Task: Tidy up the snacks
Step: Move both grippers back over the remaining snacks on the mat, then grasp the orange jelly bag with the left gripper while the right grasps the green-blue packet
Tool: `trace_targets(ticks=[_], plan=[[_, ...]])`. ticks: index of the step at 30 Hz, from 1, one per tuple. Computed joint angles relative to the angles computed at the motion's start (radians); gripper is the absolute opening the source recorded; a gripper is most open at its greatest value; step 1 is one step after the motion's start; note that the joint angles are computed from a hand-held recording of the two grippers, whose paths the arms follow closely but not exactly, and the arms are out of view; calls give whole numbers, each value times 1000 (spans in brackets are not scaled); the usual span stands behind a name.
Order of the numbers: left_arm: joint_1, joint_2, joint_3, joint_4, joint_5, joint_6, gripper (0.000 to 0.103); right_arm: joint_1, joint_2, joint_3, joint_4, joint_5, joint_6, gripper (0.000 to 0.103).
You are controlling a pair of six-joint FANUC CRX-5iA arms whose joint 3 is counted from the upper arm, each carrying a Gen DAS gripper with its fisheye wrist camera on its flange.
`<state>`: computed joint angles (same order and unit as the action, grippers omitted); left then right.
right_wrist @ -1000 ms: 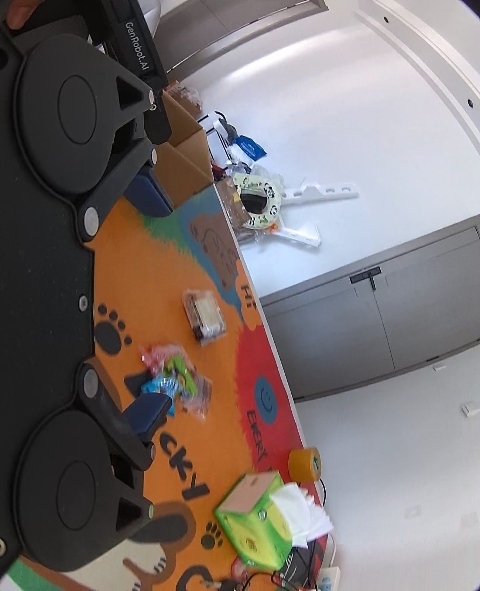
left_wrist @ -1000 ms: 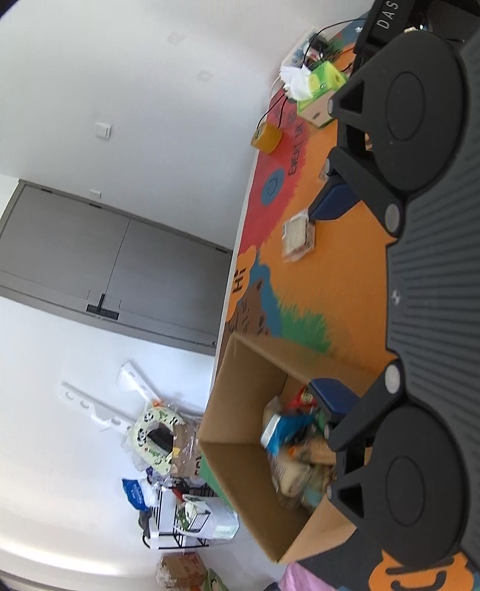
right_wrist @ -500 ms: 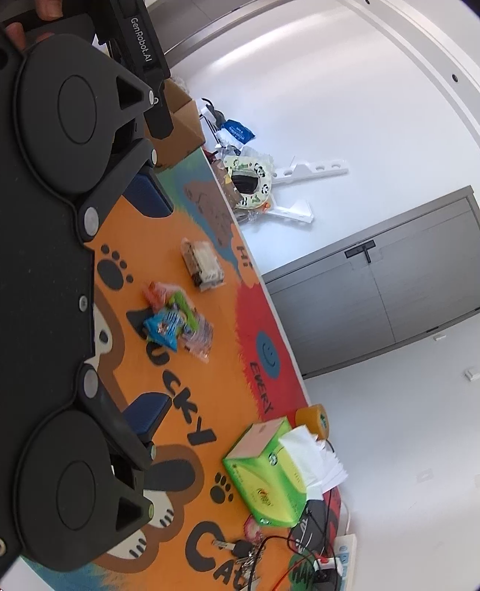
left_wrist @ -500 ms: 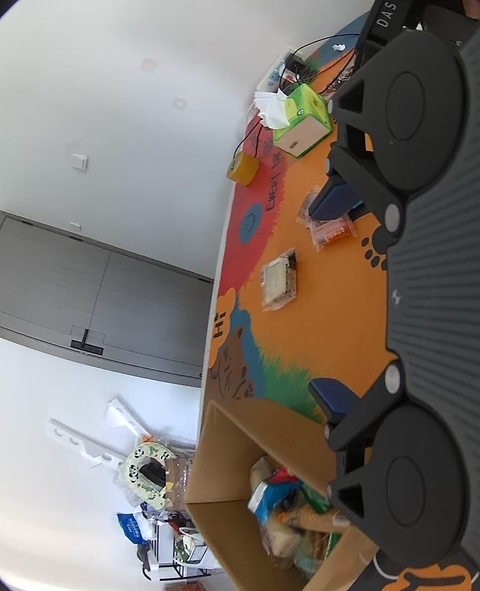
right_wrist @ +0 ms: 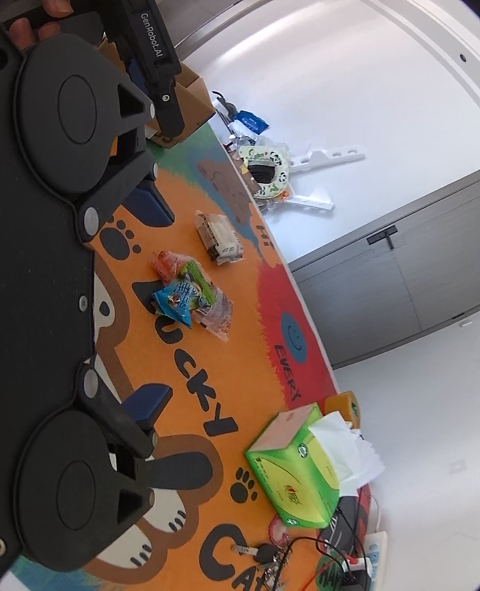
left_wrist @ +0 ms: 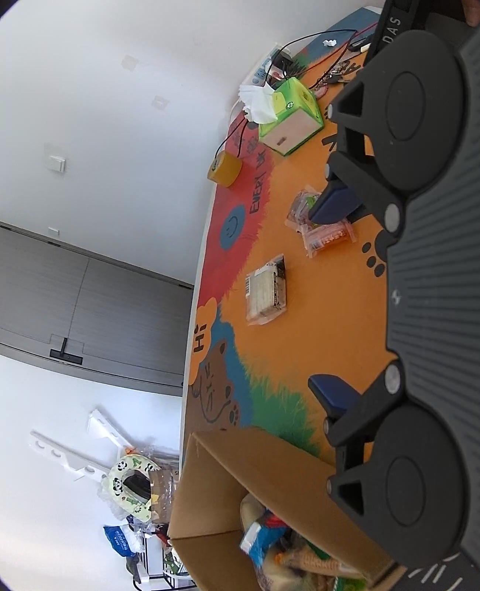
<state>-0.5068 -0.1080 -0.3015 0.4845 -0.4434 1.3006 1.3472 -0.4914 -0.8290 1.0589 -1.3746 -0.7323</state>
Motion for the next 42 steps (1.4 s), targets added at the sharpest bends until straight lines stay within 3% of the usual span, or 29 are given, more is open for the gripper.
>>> trace_targets(ticks=[15,24,26,28,32,36,37,42], plan=[[-19,153,140,-28,-73,42,75,-257,43,27,-28,264,153,80],[-17,215,228,-122,-122,153,70,-400,107,53,-25,442,245,79],[-19,224,247,-147,-128,177,70,-418,119,60,-30,469,270,76],[-21,236,264,-167,-135,199,70,-435,127,66,-49,491,285,66],[-31,253,283,-185,-139,219,70,-442,114,49,-43,513,274,62],[-45,264,290,-178,-140,210,70,-431,87,30,-44,494,260,43],[-48,268,293,-178,-139,209,70,-429,84,33,-56,485,265,32],[-66,279,293,-155,-126,180,70,-390,34,12,-82,440,259,32]])
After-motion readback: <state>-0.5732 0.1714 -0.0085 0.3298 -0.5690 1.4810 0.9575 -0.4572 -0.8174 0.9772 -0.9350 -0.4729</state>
